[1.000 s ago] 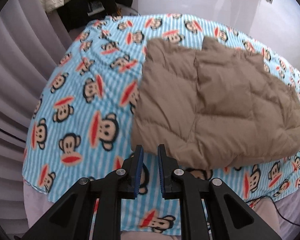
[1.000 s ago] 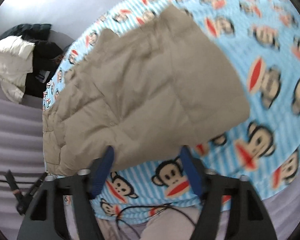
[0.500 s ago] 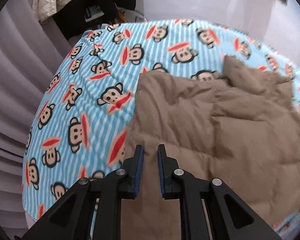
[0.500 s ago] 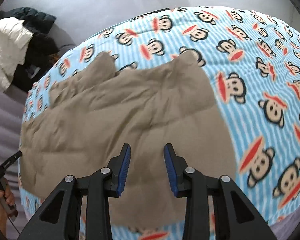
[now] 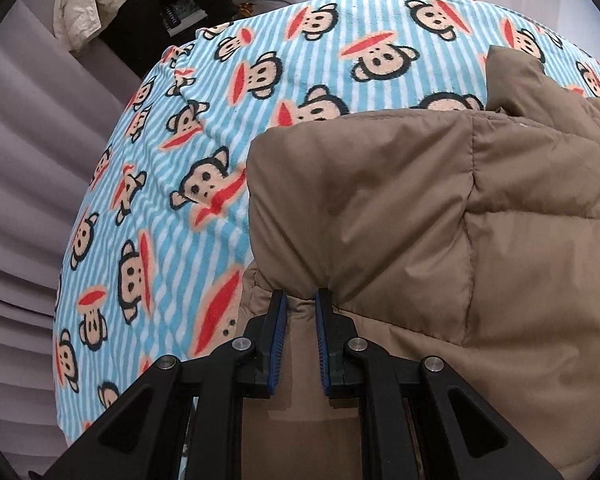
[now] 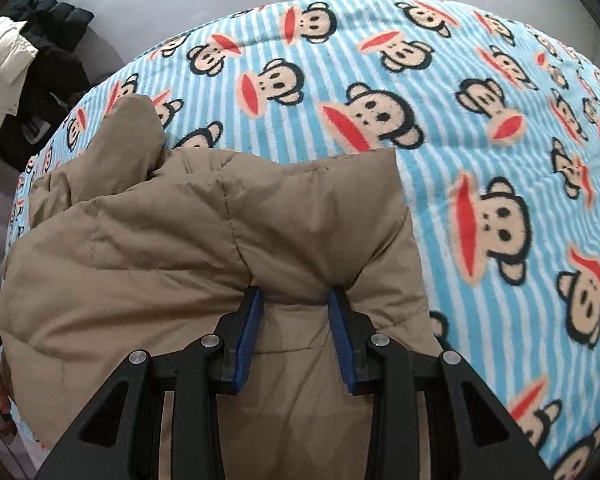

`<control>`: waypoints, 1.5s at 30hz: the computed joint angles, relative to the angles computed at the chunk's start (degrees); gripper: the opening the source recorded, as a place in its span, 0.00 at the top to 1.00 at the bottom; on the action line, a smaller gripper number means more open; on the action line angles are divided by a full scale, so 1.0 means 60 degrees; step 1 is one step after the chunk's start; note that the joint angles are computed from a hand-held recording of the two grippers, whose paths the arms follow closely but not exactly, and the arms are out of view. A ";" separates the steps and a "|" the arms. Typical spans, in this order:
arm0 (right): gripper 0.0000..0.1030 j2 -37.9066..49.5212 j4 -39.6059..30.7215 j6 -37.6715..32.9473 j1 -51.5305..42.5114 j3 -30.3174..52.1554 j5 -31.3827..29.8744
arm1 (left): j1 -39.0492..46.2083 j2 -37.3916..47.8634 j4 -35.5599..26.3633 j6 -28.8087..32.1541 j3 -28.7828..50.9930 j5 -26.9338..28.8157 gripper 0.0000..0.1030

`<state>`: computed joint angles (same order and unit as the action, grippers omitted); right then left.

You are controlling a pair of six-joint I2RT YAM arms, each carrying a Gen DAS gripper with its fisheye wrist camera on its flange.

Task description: Fold large clothes

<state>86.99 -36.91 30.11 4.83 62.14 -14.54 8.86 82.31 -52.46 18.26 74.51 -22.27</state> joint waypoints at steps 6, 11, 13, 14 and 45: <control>0.63 -0.0281 0.0049 -0.0103 0.0006 -0.0219 -0.0009 | 0.0217 -0.0294 -0.0344 0.0114 0.0223 0.0076 0.59; 0.63 -0.0305 -0.0159 0.0031 0.0130 -0.0110 0.0204 | 0.0743 -0.0957 -0.0025 0.0567 0.0040 0.0474 0.00; 0.63 -0.0243 -0.0307 0.0033 0.0216 0.0018 0.0365 | 0.1011 -0.0967 -0.0175 0.0726 0.0084 0.0774 0.00; 0.63 -0.0203 -0.0420 0.0017 0.0263 0.0122 0.0472 | 0.1146 -0.0960 -0.0225 0.0845 0.0098 0.0901 0.00; 0.20 0.2462 -0.6310 0.4287 0.5588 0.7762 0.3607 | 0.4683 0.3106 -0.5486 0.5333 0.5617 0.6316 0.00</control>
